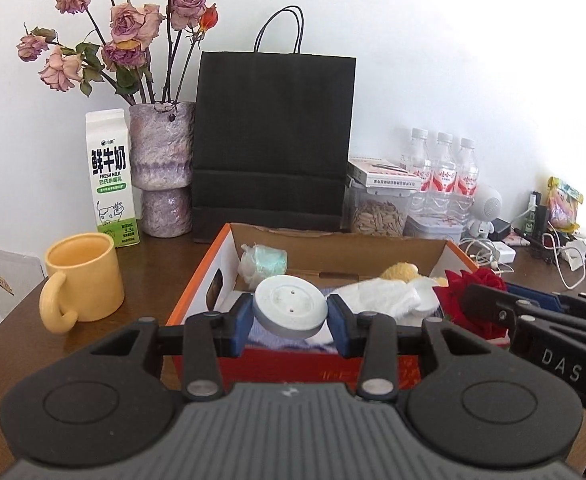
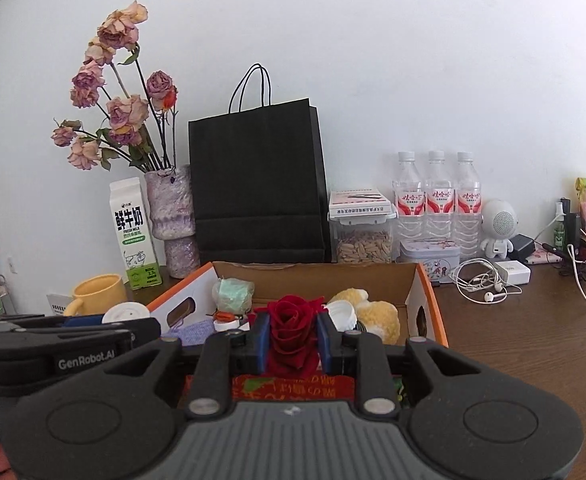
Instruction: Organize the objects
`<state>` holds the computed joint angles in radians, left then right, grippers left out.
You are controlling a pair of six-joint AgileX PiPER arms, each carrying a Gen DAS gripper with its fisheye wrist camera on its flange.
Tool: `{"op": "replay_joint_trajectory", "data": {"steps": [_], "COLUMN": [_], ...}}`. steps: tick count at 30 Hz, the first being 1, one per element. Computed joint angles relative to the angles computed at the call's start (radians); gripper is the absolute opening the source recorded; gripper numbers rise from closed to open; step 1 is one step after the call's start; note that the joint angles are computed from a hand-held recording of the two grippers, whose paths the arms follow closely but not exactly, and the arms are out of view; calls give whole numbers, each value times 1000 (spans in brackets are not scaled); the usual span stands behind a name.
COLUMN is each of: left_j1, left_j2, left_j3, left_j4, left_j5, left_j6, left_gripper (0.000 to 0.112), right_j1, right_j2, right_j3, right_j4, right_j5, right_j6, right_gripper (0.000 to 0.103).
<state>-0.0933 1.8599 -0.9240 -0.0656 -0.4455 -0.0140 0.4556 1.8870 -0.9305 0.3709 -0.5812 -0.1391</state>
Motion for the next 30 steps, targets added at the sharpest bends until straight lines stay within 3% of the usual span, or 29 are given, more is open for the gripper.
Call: {"op": "replay_joint_trajectory", "data": {"steps": [5, 6, 8, 10, 11, 13, 15, 20, 23, 26, 30], "left_j1": [1, 3, 6, 11, 9, 8, 7, 26, 40, 45, 51], "left_j2": [173, 208, 268, 307, 312, 302, 269, 101, -29, -151, -266], "left_j3": [-296, -358, -467, -531, -532, -520, -475, -242, -51, 111, 259], "left_j4": [-115, -152, -263, -300, -296, -296, -279, 1, 102, 129, 163], "left_j5": [142, 178, 251, 288, 273, 275, 279, 251, 188, 160, 158], "left_j6": [82, 117, 230, 277, 278, 294, 290, 34, -38, -37, -64], "left_gripper": [41, 45, 63, 103, 103, 103, 103, 103, 103, 103, 103], "right_j1": [-69, -81, -106, -128, -134, -138, -139, -107, -78, -49, 18], "right_j2": [156, 191, 251, 292, 303, 304, 277, 123, 3, -113, -214], "right_j3": [-266, -323, -426, -500, -512, -496, -451, -238, -69, 88, 227], "right_j4": [-14, 1, 8, 3, -5, 21, -2, 66, 73, 43, 137], "right_j5": [130, 157, 228, 303, 314, 292, 266, 189, 135, 112, 87], "right_j6": [-25, -42, -55, -56, -46, -65, -42, -100, -83, -32, -93], "right_gripper": [26, 28, 35, 59, 66, 98, 102, 103, 103, 103, 103]}}
